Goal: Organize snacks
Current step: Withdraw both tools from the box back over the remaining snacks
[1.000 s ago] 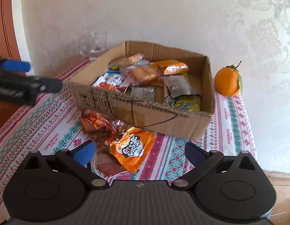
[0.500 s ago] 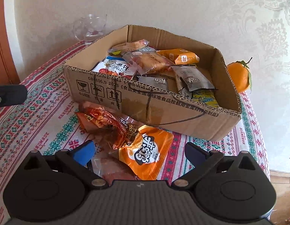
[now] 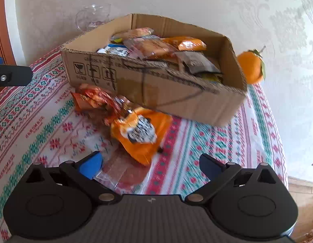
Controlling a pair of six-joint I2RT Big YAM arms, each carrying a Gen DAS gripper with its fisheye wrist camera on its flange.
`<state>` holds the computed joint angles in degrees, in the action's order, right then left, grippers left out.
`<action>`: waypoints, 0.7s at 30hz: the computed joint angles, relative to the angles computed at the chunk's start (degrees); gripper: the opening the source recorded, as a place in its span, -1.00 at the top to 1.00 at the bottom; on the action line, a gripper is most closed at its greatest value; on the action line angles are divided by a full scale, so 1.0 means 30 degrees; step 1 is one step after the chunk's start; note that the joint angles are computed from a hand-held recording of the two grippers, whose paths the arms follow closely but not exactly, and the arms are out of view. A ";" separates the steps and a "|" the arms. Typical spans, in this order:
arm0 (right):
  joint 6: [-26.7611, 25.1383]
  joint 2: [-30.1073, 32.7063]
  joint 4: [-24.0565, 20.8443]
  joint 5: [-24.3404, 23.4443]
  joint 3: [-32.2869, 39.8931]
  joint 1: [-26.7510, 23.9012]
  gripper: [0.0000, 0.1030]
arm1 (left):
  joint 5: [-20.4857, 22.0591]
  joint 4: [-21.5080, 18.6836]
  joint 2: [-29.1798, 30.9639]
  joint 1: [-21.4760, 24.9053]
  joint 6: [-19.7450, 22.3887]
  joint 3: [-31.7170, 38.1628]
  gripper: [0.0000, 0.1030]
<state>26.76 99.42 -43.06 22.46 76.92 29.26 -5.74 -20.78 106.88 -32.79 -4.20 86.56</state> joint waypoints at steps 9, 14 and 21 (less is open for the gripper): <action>-0.0313 -0.1718 0.1955 -0.1881 -0.2451 -0.0596 -1.00 | 0.0597 -0.1415 0.1927 -0.0761 0.0718 0.2519 -0.91; -0.0507 -0.1964 0.2558 -0.1799 -0.2906 -0.0535 -1.00 | 0.1446 -0.2284 0.3194 -0.1229 0.0768 0.4116 -0.91; -0.0751 -0.2159 0.2946 -0.1838 -0.3211 -0.0532 -1.00 | 0.1320 -0.3072 0.4179 -0.1546 0.1395 0.5042 -0.91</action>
